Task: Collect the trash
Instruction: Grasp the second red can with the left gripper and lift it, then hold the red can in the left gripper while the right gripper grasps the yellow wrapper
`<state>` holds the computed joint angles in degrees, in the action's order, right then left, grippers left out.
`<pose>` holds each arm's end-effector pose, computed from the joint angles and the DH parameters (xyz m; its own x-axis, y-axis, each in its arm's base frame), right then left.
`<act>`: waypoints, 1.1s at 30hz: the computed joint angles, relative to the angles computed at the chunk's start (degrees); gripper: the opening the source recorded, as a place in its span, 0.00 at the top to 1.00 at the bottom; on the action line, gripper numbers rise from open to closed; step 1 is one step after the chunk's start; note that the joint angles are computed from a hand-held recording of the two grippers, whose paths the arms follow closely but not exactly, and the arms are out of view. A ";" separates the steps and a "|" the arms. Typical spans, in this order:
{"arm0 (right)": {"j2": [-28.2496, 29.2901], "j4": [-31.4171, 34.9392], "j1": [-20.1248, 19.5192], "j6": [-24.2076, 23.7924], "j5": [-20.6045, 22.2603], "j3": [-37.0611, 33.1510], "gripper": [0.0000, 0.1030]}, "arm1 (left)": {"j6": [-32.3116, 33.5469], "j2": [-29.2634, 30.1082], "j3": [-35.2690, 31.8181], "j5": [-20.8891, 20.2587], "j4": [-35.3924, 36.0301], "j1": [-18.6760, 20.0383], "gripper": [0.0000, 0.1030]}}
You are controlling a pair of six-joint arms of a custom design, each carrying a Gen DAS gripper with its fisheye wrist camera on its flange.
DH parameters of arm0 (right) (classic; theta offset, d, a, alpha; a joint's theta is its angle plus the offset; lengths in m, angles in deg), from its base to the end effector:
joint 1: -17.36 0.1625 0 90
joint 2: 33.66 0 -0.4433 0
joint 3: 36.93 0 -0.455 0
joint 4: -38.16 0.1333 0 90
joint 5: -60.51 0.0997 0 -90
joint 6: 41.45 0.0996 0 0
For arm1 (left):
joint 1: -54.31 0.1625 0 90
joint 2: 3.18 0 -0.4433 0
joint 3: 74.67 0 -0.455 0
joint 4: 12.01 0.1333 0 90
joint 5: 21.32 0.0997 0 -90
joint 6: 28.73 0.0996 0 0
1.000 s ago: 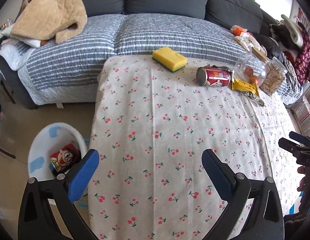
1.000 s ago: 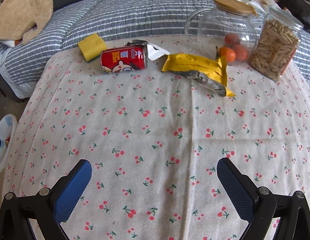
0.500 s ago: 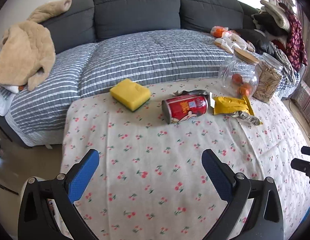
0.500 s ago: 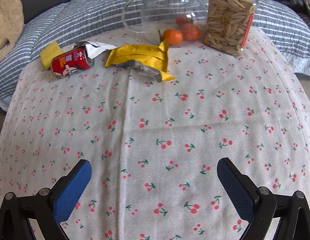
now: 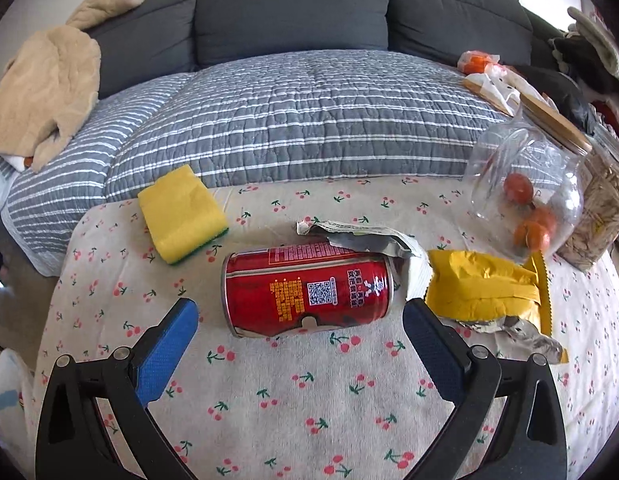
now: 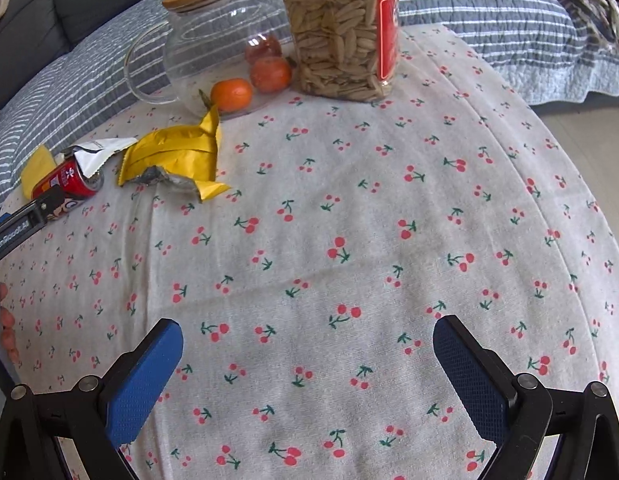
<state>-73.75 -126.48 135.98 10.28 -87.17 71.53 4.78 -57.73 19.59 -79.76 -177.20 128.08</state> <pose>0.3362 -0.5135 -0.0170 -0.6919 0.5766 0.4345 0.1083 0.6779 -0.7271 -0.0281 -0.7600 0.2217 -0.6273 0.3870 -0.6758 0.6883 0.6815 -0.2486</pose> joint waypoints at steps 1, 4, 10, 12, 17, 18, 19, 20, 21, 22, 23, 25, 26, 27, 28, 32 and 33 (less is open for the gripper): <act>-0.08 -0.63 -0.21 -0.16 0.56 0.16 0.00 | -0.64 0.36 -0.39 -0.23 -0.37 0.19 0.00; 0.16 -3.03 -0.89 -1.60 2.53 0.18 0.00 | -0.51 1.56 -1.87 -0.67 -0.38 0.58 0.00; 1.11 -2.90 -1.19 -2.96 3.95 -1.06 0.00 | 1.16 2.12 -3.81 -2.85 2.71 1.22 0.10; 1.27 -2.82 -1.22 -2.96 4.16 -1.27 0.00 | 1.28 1.73 -3.99 -3.26 4.29 1.40 0.12; 1.37 -2.17 -1.32 -2.25 4.54 -1.56 0.00 | 2.58 -0.24 -3.41 -5.12 7.59 2.20 0.12; 1.40 -1.99 -1.35 -2.07 4.65 -1.63 0.00 | 2.57 -0.77 -3.28 -5.55 8.45 2.44 0.12; 1.43 -1.79 -1.36 -1.92 4.77 -1.72 0.00 | 2.58 -1.31 -3.17 -5.91 9.33 2.68 0.12; 1.47 -1.61 -1.34 -1.80 4.86 -1.83 0.00 | 2.62 -1.86 -3.01 -6.17 10.11 2.90 0.12; 1.55 -1.54 -1.32 -1.82 4.94 -1.97 0.00 | 2.74 -2.44 -2.82 -6.37 10.79 3.13 0.12; 1.64 -1.51 -1.23 -1.89 4.91 -2.14 0.00 | 2.90 -3.06 -2.63 -6.59 11.53 3.37 0.12; 1.75 -1.41 -1.11 -1.94 4.78 -2.35 0.00 | 3.10 -3.70 -2.42 -6.90 12.21 3.63 0.12; 2.01 -1.15 -0.88 -1.95 4.54 -2.79 0.00 | 3.73 -5.22 -1.89 -7.74 13.38 4.26 0.12; 2.13 -1.11 -0.80 -2.05 4.54 -3.00 0.00 | 4.12 -6.00 -1.65 -8.17 14.05 4.58 0.12; 2.26 -1.13 -0.72 -2.23 4.53 -3.21 0.00 | 4.43 -6.80 -1.40 -8.54 14.67 4.89 0.12; 2.44 -1.03 -0.63 -2.25 4.38 -3.48 0.00 | 4.79 -7.63 -1.11 -8.87 15.21 5.21 0.12; 3.14 -0.56 -0.50 -2.13 4.05 -4.73 0.00 | 6.65 -10.83 -0.21 -9.91 17.81 6.35 0.12; 3.35 -0.56 -0.49 -2.10 4.04 -5.06 0.00 | 7.04 -11.55 -0.12 -10.22 18.55 6.65 0.12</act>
<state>-70.40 -127.04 135.49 8.18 -83.13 66.47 11.82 -69.28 19.47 -89.98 -158.65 134.74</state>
